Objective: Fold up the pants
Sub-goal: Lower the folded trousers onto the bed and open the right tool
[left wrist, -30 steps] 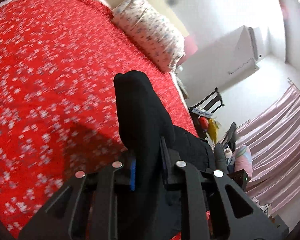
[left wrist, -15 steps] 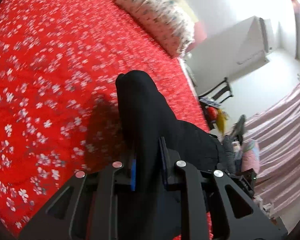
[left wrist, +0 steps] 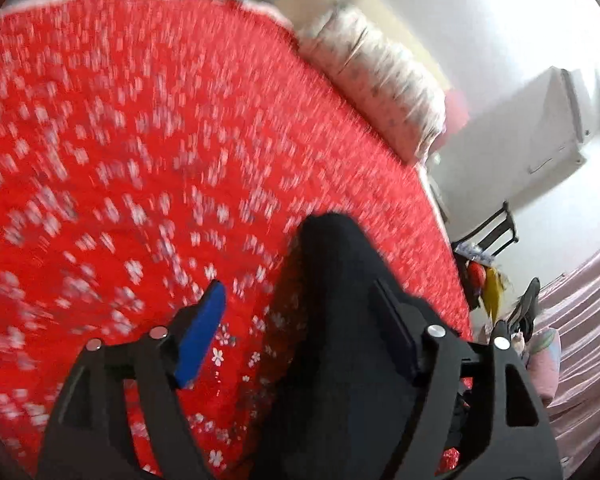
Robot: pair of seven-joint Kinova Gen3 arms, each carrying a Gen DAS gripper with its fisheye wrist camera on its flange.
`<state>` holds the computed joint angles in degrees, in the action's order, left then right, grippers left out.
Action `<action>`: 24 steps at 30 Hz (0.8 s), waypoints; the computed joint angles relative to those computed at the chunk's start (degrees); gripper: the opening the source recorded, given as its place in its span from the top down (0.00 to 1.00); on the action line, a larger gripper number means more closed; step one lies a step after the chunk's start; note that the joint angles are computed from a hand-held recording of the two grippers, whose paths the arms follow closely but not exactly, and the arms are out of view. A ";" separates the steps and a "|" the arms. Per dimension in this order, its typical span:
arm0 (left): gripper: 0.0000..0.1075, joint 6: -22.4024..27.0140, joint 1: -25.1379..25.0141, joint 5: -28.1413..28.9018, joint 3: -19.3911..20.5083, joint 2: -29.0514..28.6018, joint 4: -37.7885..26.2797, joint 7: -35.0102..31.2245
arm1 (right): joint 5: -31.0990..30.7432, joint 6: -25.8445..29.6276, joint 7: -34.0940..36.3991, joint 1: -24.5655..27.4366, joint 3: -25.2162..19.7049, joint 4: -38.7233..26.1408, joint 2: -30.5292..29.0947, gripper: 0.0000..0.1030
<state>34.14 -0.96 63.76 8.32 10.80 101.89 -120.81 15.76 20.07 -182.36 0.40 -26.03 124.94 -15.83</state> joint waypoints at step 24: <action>0.06 -2.87 22.26 -30.56 -4.93 -0.88 -3.40 6.51 | -4.94 -8.84 17.39 -3.48 -0.02 -0.84 2.36 0.13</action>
